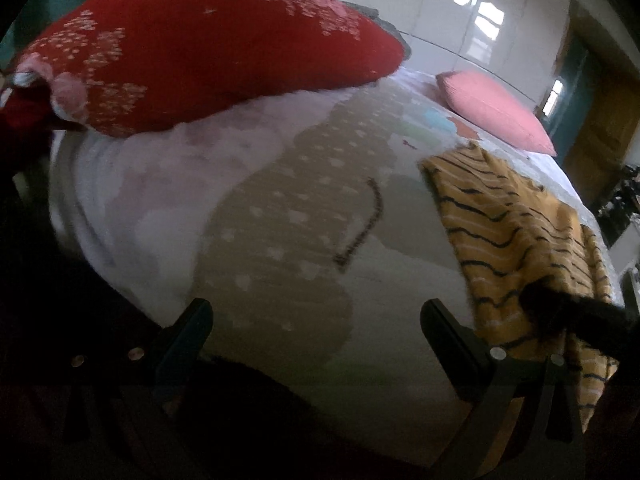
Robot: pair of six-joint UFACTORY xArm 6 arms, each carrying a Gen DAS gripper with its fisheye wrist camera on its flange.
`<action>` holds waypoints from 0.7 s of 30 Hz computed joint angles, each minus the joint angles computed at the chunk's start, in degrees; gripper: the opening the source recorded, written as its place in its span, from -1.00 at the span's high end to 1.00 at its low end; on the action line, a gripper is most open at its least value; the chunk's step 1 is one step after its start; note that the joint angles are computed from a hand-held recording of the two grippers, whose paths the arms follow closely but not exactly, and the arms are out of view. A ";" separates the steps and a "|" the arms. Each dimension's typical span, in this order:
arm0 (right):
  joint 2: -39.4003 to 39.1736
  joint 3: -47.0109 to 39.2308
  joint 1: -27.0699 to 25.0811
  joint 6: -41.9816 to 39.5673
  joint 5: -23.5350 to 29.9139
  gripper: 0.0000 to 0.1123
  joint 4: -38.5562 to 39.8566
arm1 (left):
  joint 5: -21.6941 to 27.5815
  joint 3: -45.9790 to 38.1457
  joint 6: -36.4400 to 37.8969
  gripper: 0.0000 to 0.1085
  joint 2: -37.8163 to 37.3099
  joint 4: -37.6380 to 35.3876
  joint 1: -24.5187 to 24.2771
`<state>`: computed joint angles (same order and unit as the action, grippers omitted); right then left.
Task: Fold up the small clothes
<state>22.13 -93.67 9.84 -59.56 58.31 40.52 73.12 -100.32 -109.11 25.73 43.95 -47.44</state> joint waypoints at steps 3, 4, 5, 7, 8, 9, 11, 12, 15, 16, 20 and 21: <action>1.74 -4.27 2.65 0.87 2.64 0.81 -0.06 | 2.52 4.01 -2.57 -0.90 -3.26 -0.13 -0.47; 2.85 -6.50 3.90 1.49 3.87 0.81 -0.13 | 3.32 5.42 -3.41 -0.90 -4.42 -0.09 -0.69; 3.19 -7.32 4.46 1.55 4.51 0.81 -0.01 | 4.18 6.48 -4.13 -0.90 -5.35 -0.13 -0.92; 5.59 -11.81 7.26 2.40 7.06 0.81 0.24 | 6.19 8.81 -5.74 -0.90 -7.36 -0.62 -1.45; 6.05 -12.63 7.92 2.39 7.77 0.81 0.44 | 6.76 9.87 -6.44 -0.90 -8.25 -0.91 -1.64; 7.98 -15.82 9.60 3.28 9.93 0.81 0.71 | 7.32 10.83 -7.18 -0.90 -9.04 -1.24 -1.85; 10.34 -19.57 11.31 4.67 12.72 0.81 1.34 | 8.27 12.89 -8.57 -0.90 -10.62 -2.19 -2.10; 12.42 -22.58 12.35 5.86 15.19 0.81 2.35 | 8.59 13.35 -8.87 -0.90 -10.97 -2.66 -2.11; 18.83 -31.54 14.41 9.76 22.26 0.74 4.25 | 9.69 14.42 -9.75 -0.90 -11.94 -3.64 -2.43; 19.55 -32.31 14.73 10.42 22.54 0.71 4.16 | 10.11 14.55 -9.91 -0.90 -12.12 -3.71 -2.68; 19.29 -30.67 14.42 13.15 21.98 0.39 5.98 | 11.29 12.68 -8.63 -0.90 -11.03 -3.57 -3.07; 18.73 -29.86 13.92 13.09 21.89 0.30 6.48 | 11.27 12.50 -8.28 -0.90 -10.89 -3.47 -2.98</action>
